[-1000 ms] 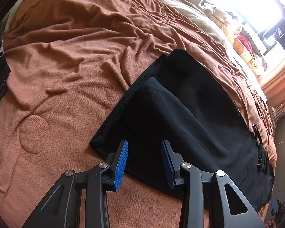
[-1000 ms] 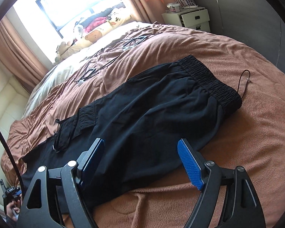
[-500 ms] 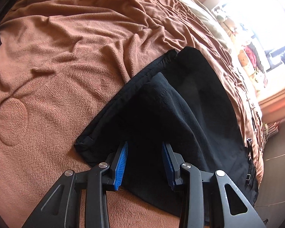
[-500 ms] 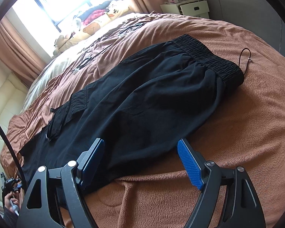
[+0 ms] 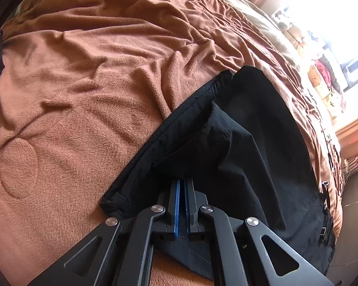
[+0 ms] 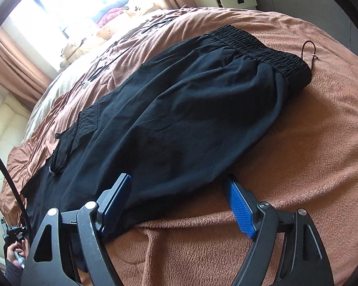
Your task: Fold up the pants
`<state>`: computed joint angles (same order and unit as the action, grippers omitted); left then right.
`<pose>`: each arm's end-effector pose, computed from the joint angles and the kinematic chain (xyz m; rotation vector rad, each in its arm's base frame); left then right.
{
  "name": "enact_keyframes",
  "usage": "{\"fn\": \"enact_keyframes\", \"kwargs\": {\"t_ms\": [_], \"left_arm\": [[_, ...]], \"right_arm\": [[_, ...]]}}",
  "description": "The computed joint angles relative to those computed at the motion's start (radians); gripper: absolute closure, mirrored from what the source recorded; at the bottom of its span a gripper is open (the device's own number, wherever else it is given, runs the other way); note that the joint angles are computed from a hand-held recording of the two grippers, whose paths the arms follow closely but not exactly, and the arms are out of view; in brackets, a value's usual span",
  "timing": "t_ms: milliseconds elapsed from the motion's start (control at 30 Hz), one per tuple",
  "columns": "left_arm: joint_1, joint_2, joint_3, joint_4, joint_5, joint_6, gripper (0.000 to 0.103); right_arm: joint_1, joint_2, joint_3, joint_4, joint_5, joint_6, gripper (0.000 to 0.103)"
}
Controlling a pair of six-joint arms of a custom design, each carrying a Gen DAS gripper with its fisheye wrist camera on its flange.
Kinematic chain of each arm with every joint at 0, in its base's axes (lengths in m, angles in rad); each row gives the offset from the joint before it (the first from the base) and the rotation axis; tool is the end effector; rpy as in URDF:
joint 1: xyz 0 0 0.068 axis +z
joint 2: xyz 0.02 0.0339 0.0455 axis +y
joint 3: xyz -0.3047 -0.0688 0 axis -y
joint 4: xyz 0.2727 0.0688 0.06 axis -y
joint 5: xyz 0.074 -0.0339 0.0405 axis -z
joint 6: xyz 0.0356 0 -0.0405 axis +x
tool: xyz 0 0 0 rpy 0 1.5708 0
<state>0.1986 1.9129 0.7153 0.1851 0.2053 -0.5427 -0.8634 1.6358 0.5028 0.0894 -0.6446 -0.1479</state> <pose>0.3300 0.0590 0.0762 -0.8700 2.4505 -0.3914 0.1861 -0.1847 0.1075 0.6261 2.2810 0.3803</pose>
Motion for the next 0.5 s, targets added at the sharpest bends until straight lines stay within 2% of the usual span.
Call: {"fn": "enact_keyframes", "kwargs": {"t_ms": [267,500], "left_arm": [[0.038,-0.153,-0.128,0.008,0.030,0.015,0.101],[0.050,-0.210,-0.187,0.021,0.046,-0.008,0.101]], "right_arm": [[0.014,0.007,0.014,-0.001,-0.015,0.011,0.026],[-0.017,0.012,0.017,-0.029,-0.049,-0.026,0.028]]}}
